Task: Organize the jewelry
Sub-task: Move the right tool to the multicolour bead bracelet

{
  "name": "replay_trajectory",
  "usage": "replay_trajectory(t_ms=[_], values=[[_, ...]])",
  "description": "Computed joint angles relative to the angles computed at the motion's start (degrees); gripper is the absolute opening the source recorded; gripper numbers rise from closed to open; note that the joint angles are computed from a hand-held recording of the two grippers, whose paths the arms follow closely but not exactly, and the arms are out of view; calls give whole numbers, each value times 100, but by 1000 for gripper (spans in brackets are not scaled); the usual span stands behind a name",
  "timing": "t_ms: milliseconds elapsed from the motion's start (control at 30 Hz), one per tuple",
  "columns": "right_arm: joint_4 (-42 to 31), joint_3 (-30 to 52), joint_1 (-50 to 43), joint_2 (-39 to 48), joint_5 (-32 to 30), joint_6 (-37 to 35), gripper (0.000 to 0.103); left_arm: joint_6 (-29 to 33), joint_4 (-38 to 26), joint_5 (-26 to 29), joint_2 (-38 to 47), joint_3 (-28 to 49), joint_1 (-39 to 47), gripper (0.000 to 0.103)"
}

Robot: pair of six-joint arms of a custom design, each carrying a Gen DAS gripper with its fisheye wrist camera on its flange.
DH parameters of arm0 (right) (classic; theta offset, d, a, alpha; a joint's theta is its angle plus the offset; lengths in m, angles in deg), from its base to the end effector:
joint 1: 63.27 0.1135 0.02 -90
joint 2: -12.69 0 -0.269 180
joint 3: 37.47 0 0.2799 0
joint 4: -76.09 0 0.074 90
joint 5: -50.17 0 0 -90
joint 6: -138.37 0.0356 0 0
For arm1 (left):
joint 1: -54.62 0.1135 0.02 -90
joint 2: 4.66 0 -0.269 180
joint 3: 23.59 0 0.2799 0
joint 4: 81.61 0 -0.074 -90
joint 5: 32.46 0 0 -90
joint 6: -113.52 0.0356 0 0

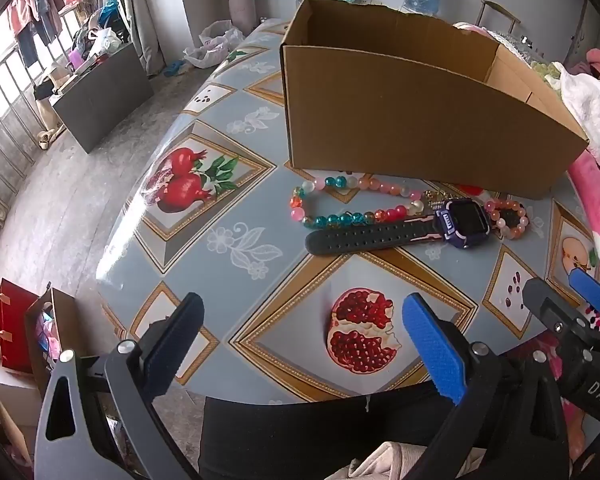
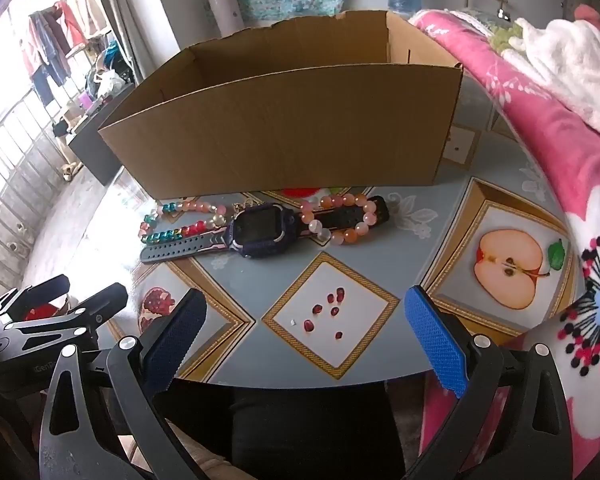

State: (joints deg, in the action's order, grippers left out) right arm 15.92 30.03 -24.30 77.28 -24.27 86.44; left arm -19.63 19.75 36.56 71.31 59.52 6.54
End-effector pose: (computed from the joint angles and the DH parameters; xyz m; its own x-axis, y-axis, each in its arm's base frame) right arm 0.1947 0.1452 0.2796 -0.8189 0.1016 -0.5649 0.0151 0.9877 0.1559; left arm 0.1876 -0.1898 0.3076 -0.8855 0.0304 -0.4637 0.0182 0.9994 0.0307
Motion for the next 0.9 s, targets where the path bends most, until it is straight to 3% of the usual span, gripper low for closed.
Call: replay_trajectory(t_ms=[267, 433, 633, 833, 900], values=[[217, -80, -165, -273, 402, -247, 95, 86, 109, -108, 59, 52, 56, 97], [715, -274, -326, -618, 817, -883, 95, 530, 789, -53, -466, -424, 412, 98], [1359, -554, -882, -892, 33, -1275, 95, 922, 2339, 956, -1456, -1413, 1172, 97], [1727, -495, -1047, -499, -723, -1544, 94, 1292, 2775, 1342, -1569, -1579, 1582, 97], [1862, -393, -986, -259, -936, -1638, 87, 1396, 2809, 1238, -1455, -1543, 1580, 97]])
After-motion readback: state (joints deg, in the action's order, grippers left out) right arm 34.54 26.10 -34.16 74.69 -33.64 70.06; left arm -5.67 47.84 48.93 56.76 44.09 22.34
